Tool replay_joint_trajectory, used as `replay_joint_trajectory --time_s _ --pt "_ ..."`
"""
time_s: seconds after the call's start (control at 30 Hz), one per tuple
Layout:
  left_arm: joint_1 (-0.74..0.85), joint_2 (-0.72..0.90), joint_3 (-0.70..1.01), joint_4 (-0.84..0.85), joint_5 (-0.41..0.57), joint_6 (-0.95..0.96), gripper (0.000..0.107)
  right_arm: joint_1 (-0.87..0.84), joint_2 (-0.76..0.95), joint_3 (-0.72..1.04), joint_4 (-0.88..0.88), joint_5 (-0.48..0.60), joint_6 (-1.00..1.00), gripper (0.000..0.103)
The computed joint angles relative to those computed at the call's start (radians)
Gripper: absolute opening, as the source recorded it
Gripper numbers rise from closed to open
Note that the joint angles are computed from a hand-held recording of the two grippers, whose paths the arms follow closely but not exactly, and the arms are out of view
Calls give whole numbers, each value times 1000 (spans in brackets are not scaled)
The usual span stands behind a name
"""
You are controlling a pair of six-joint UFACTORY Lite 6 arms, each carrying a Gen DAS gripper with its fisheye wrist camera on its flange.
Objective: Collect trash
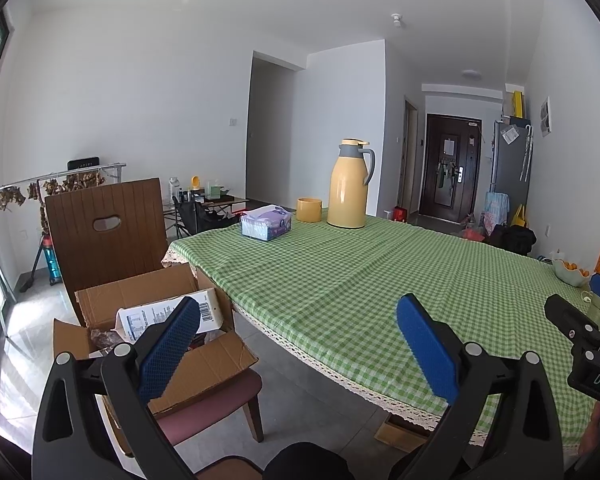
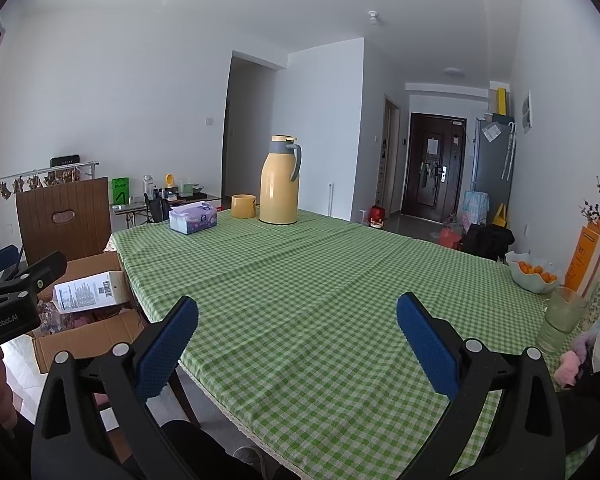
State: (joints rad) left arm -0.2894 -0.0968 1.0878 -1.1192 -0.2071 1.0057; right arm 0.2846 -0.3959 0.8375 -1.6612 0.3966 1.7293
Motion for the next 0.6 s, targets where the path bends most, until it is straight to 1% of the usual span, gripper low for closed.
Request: replay_joint_trajectory --time_s 0.6 --pt "-27 -5 3 -129 -23 120 96 8 -4 4 21 2 -21 95"
